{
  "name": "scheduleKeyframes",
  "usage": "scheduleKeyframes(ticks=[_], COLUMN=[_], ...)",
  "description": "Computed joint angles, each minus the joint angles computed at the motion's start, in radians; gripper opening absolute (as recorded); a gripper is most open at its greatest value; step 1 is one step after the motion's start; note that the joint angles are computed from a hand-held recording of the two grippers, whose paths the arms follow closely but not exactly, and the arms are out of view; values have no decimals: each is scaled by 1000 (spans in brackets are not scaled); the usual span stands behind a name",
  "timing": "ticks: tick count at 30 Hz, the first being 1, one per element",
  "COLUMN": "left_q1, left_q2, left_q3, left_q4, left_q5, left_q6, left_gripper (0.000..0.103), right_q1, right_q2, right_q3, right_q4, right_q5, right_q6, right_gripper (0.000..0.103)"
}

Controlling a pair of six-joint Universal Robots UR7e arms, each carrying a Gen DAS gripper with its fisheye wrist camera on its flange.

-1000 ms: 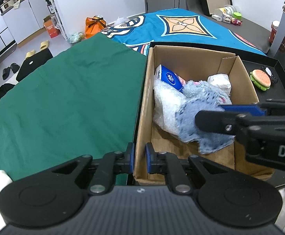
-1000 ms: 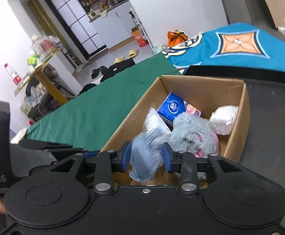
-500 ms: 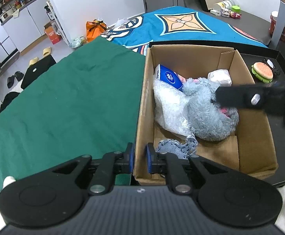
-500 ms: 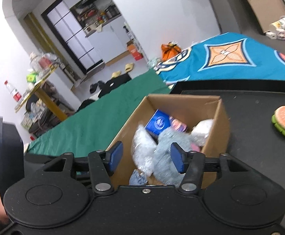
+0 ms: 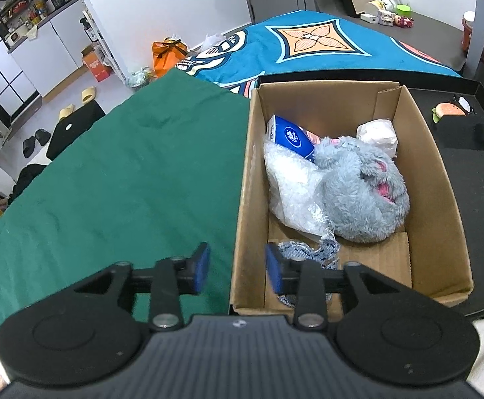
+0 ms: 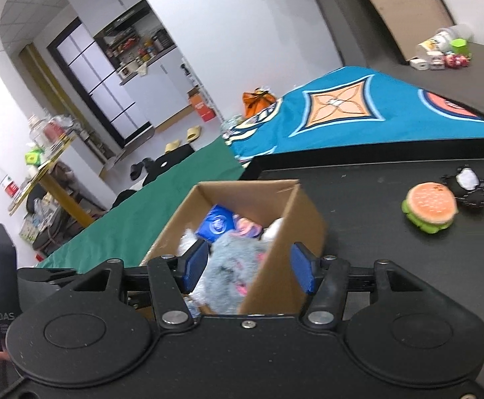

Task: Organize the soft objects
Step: 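Move the right gripper back toward the burger plush on the tray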

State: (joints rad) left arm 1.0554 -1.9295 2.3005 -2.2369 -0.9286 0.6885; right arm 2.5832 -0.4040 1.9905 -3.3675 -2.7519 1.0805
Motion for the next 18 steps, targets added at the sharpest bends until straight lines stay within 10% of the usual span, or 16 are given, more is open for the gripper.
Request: scheduleKeyframes(ticks=[18], left_q1=[-77], left_q2=[25], left_q3=[10], left_q4=[-22], left_q5=[74], left_q6=[-74], left_gripper=[68], right_q1=[21], right_q2=[-189], right_q3=[164], right_q4=[306], right_q5=[8], right_q6=[216], right_gripper=[69])
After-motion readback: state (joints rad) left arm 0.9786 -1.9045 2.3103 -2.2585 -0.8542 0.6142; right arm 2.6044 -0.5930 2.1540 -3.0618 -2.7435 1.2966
